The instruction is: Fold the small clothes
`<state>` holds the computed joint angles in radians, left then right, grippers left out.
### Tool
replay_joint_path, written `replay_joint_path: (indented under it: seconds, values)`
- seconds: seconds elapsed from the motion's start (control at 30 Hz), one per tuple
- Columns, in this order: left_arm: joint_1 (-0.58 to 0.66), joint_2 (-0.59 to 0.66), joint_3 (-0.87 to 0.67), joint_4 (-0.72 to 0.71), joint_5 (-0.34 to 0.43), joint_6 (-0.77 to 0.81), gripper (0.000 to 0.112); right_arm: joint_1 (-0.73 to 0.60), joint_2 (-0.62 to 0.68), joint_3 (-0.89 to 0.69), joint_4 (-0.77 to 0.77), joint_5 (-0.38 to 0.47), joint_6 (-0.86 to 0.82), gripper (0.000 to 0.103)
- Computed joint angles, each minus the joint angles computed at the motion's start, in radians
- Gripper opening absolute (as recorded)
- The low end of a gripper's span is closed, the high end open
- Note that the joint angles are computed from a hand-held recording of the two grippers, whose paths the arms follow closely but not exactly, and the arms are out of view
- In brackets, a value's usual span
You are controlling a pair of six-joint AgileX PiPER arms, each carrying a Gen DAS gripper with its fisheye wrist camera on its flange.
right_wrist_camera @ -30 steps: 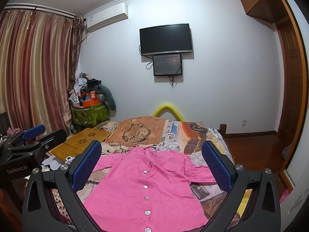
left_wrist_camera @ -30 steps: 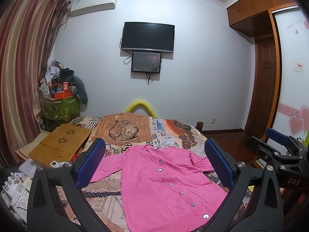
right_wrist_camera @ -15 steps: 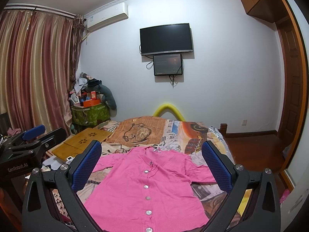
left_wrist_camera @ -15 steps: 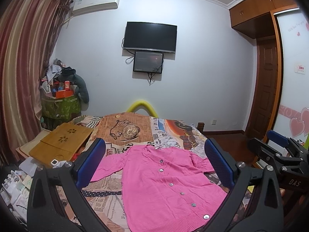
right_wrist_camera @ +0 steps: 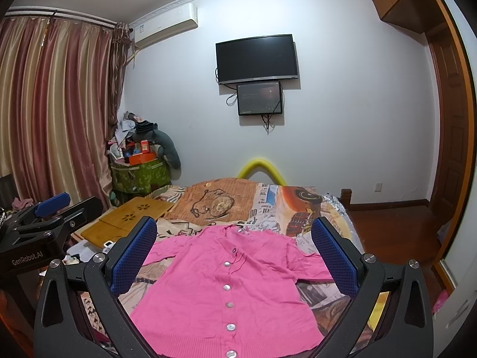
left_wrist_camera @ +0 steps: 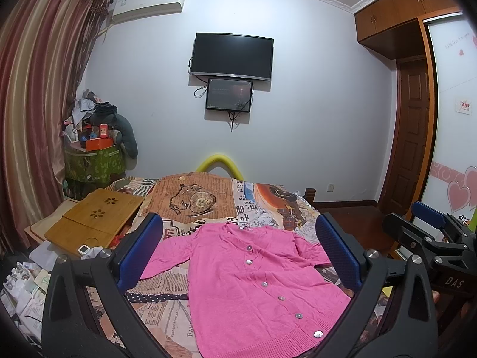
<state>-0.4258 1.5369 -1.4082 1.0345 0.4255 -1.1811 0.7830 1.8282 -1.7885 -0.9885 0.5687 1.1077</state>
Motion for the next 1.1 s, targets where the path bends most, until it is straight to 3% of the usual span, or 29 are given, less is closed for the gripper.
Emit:
replay_joint_path:
  seconds: [0.63,1.03,1.1]
  values:
    - [-0.001,0.019,0.004,0.008,0.0,-0.022,0.103,-0.022,0.007,0.0,0.066,-0.017,-0.029,0.103]
    - [0.032,0.108,-0.098,-0.15,0.028,0.132,0.103,-0.072,0.041,-0.036,0.177,-0.03,-0.118,0.103]
    - [0.054,0.139,-0.147,-0.231,0.039,0.205,0.103,-0.084,0.059,-0.061,0.211,-0.02,-0.155,0.103]
